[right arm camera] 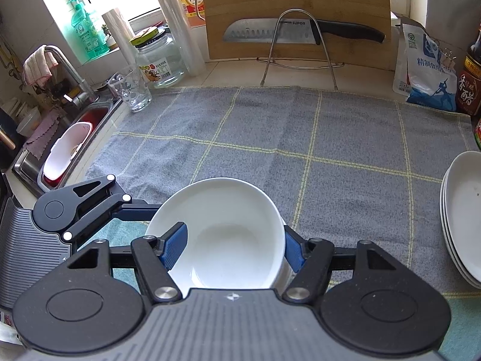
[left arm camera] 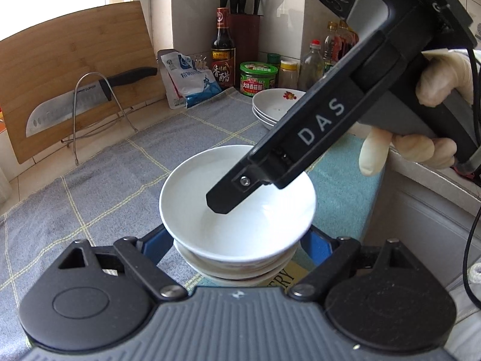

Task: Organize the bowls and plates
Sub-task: 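Lower the bowl into the bowl stack and open the right tool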

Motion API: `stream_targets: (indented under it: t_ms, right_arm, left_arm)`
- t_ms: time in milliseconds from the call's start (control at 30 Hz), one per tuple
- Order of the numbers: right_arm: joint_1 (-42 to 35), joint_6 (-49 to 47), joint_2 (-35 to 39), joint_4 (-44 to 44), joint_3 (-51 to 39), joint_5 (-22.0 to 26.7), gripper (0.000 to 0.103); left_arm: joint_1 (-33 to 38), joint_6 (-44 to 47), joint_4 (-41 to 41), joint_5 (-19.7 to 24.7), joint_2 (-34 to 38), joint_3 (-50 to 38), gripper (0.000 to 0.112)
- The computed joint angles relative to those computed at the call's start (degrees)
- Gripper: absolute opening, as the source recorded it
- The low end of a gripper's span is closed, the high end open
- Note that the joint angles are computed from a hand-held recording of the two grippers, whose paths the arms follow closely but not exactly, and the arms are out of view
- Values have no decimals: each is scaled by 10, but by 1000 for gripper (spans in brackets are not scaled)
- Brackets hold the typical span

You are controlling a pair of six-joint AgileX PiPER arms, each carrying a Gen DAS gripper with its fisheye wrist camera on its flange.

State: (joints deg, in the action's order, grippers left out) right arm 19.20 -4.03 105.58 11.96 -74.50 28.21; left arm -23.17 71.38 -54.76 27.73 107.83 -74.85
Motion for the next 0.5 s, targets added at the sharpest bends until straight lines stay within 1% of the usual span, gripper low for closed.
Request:
stream_targets:
  t_ms: [233,333,433,500]
  right_arm:
    - [-2,-8,5,2,-3,1,73]
    - [-2,-20,6,13,-1,-3,75]
    - [-4,-42,9,30,-2,-6,81]
    - [-7,-61,9,51,1,-10,86]
  left_arm:
    - [1,-23,13,8,5,-8,90]
    - [-1,-23,15,8,5,-8,91]
    - [-1,-18,15,6,6,-7,93]
    - [1,-10,10,10,8,-6,95]
